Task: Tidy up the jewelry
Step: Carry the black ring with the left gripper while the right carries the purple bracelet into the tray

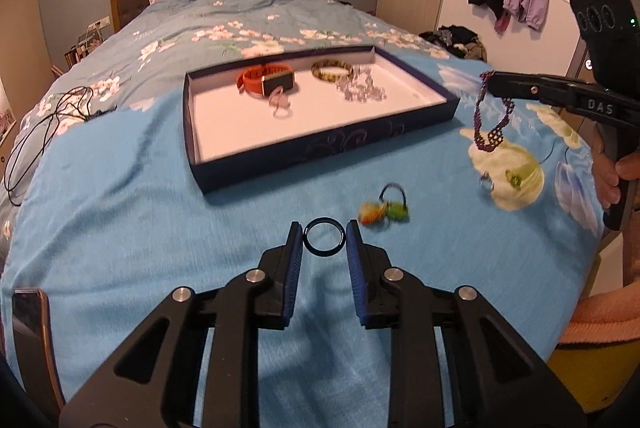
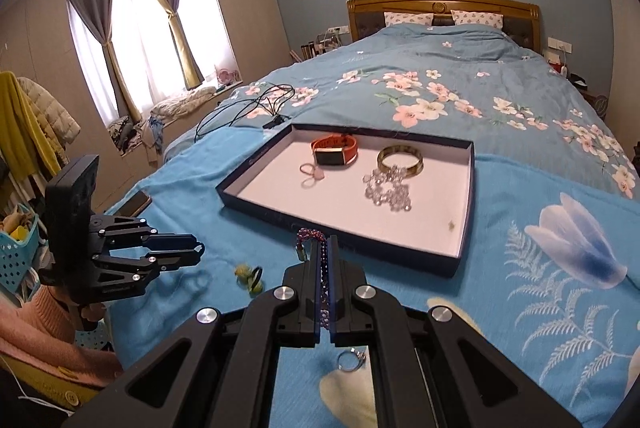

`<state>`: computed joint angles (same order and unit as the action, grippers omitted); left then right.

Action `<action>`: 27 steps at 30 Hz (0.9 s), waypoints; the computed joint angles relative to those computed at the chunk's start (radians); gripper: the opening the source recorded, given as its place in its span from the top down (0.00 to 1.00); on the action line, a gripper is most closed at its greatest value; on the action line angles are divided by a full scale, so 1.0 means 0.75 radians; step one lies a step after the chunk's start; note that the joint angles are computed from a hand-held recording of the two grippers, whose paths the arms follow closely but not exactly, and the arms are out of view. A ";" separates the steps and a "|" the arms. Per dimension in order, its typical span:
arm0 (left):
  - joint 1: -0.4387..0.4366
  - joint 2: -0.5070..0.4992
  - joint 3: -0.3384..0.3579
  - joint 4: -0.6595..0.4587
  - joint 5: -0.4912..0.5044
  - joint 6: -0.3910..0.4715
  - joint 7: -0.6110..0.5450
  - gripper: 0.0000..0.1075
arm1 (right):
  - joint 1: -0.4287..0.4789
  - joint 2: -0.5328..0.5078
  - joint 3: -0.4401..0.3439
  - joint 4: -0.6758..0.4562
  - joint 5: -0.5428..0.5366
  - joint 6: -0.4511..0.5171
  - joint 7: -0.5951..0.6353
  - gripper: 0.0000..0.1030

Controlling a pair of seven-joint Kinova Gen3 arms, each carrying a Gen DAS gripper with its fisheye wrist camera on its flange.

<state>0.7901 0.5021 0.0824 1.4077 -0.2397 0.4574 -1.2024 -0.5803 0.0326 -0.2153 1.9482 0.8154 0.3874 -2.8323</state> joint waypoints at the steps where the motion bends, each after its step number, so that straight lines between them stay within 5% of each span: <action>1: -0.003 -0.001 0.002 -0.004 0.000 -0.002 -0.004 0.79 | 0.002 0.003 0.002 -0.007 0.002 0.001 0.007 0.99; 27: -0.004 0.202 -0.028 -0.448 0.004 0.183 -0.100 0.79 | 0.012 0.108 0.159 -0.132 -0.066 -0.094 0.140 0.99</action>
